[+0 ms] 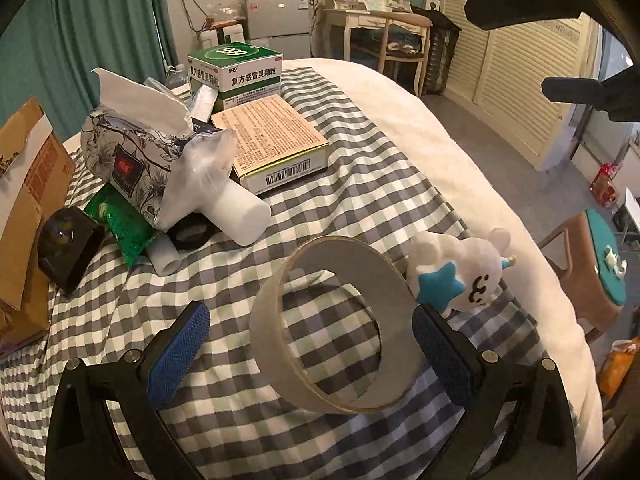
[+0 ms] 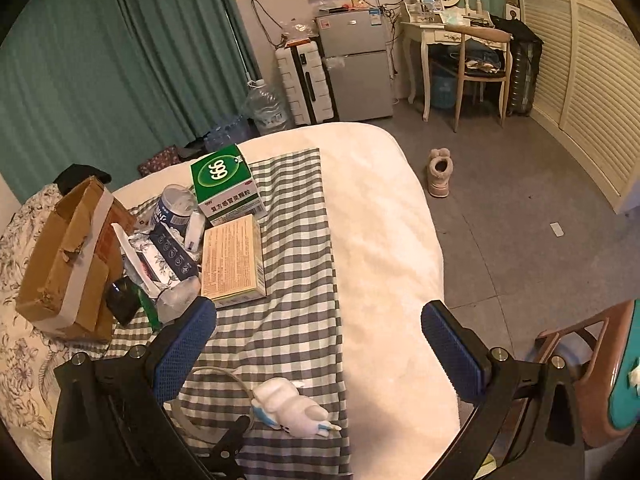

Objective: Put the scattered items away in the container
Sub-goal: 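Grasp the tape roll with the left tool while the right tool approaches the plush toy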

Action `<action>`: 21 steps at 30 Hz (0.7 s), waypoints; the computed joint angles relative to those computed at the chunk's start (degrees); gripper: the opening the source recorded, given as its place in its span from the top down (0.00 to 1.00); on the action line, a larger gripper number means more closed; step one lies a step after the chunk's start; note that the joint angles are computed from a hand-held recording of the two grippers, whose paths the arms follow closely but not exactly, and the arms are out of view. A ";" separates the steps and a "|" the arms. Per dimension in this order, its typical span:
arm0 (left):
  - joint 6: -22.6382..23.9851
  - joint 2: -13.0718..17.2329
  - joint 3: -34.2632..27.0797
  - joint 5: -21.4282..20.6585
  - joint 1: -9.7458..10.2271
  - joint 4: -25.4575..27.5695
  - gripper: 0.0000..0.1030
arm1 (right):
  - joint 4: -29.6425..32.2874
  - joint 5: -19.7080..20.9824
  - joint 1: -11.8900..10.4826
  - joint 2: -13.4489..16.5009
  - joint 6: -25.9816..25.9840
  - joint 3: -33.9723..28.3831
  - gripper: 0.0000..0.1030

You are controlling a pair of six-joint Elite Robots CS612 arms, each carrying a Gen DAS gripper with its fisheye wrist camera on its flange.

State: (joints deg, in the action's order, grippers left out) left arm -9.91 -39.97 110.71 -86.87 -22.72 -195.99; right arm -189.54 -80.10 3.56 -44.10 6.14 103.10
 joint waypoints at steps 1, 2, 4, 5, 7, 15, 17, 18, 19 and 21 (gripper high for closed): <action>-0.17 -0.19 0.16 -0.87 0.10 -0.06 0.00 | -0.05 -0.13 0.01 -0.06 -0.06 0.04 0.00; -0.13 -0.34 0.30 -1.37 0.13 -0.17 0.00 | -0.01 -0.08 0.00 -0.09 -0.12 0.01 0.00; 0.90 -0.23 0.42 -0.97 -0.15 -0.92 0.00 | 0.04 -0.02 0.02 -0.14 -0.13 -0.06 0.00; 1.51 -0.15 0.40 -0.58 -0.36 -0.96 0.00 | -0.01 -0.04 0.02 -0.14 -0.13 -0.06 0.00; 2.71 0.01 0.27 1.17 -0.77 0.39 0.00 | 0.36 0.12 -0.01 -0.20 -0.34 -0.05 0.00; -1.45 1.11 -1.93 0.29 1.13 6.62 0.00 | 9.38 -1.43 0.74 -0.28 -5.86 -1.35 0.00; -1.59 1.16 -1.99 -0.43 1.52 5.73 0.07 | 12.57 -2.28 1.11 -0.21 -8.11 -1.84 0.00; -1.25 1.09 -1.99 -0.69 1.63 5.44 0.16 | 13.87 -3.23 1.43 -0.13 -9.61 -2.07 0.00; -0.97 1.12 -2.00 -0.81 1.63 5.10 0.19 | 14.63 -4.35 1.80 -0.02 -11.11 -2.15 0.00; -1.20 0.94 -1.87 -0.68 1.67 4.83 0.19 | 15.94 -6.65 2.59 0.18 -14.31 -2.32 0.00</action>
State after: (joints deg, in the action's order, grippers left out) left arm -11.11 -39.02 108.84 -87.55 -21.05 -191.16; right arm -173.60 -86.75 6.15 -43.92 -8.18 100.78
